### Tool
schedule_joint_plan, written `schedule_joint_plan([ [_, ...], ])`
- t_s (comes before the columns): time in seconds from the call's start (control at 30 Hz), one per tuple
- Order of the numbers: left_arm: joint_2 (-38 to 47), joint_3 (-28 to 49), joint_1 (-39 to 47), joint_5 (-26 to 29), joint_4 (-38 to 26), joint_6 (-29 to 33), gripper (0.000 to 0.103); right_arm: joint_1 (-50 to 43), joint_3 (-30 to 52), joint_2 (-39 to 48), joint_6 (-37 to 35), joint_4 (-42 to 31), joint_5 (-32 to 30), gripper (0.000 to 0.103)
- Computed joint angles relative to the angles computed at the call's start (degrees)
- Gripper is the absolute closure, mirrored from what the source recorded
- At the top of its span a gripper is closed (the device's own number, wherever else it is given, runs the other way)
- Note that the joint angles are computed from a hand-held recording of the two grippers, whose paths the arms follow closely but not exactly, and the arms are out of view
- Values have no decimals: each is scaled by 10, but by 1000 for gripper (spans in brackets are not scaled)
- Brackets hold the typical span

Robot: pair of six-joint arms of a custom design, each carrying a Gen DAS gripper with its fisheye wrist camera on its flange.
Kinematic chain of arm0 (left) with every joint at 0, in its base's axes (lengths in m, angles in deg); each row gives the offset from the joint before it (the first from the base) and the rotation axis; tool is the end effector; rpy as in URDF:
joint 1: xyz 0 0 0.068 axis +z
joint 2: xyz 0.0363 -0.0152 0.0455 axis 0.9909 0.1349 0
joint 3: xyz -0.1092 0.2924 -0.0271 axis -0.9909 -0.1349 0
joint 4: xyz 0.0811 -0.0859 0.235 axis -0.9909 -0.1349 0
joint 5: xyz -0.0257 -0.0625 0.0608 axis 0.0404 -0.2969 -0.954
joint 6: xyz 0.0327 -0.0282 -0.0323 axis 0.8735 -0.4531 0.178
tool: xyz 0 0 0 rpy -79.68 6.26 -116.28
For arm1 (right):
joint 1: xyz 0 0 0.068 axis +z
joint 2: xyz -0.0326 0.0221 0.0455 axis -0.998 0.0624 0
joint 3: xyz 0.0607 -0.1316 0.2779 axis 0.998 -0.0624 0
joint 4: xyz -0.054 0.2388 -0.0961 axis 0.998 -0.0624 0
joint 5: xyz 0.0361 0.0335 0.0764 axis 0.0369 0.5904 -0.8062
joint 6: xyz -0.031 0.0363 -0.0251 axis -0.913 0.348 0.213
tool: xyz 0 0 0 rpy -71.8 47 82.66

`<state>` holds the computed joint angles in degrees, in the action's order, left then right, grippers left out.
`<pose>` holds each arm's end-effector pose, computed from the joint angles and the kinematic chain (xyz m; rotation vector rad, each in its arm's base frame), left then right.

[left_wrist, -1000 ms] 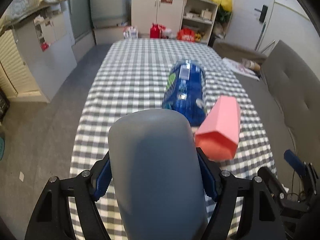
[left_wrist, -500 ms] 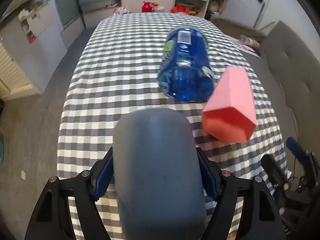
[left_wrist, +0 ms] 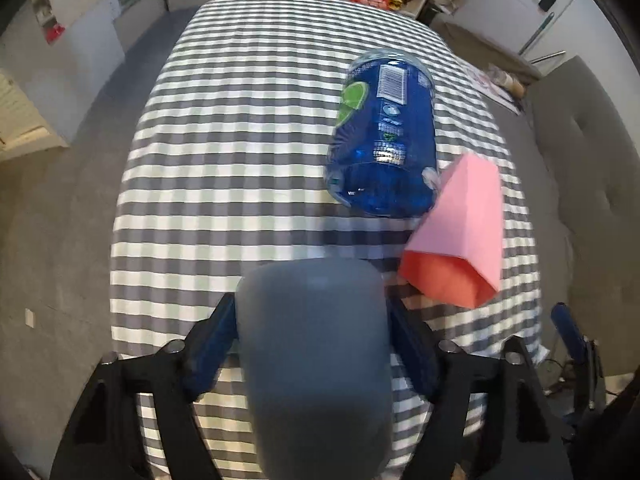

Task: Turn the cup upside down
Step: 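Rotate the held grey cup with the left tool so its base faces up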

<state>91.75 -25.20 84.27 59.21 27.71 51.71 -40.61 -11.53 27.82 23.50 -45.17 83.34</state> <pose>0.2023 0.0036 0.1226 -0.4644 2.7955 -0.2009 0.1666 0.1586 0.1146 -0.4950 2.3366 0.2108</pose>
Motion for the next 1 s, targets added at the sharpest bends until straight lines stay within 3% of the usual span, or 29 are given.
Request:
schedule_joint_plan([
  [0.23,-124,-45,1,-11,47,-10,30,-1,-4,-3,0,3,5,18],
  [0.3,-174,-75,-14,-39,86,-17,30,2,-4,-1,1,5,7,18],
  [0.37,-218,-120,-59,-100,143,-23,30,3,-5,1,0,6,8,18],
  [0.5,-228,-173,-126,-168,203,-20,31,5,-7,1,1,7,11,18],
  [0.57,-233,-173,-155,-194,193,-20,31,6,-8,-1,1,7,12,18],
  [0.83,-252,-148,-155,-176,132,-28,31,10,-13,-13,4,0,15,18],
  [1.0,-211,-144,-146,-166,158,-14,31,11,-16,-17,8,-2,14,18],
])
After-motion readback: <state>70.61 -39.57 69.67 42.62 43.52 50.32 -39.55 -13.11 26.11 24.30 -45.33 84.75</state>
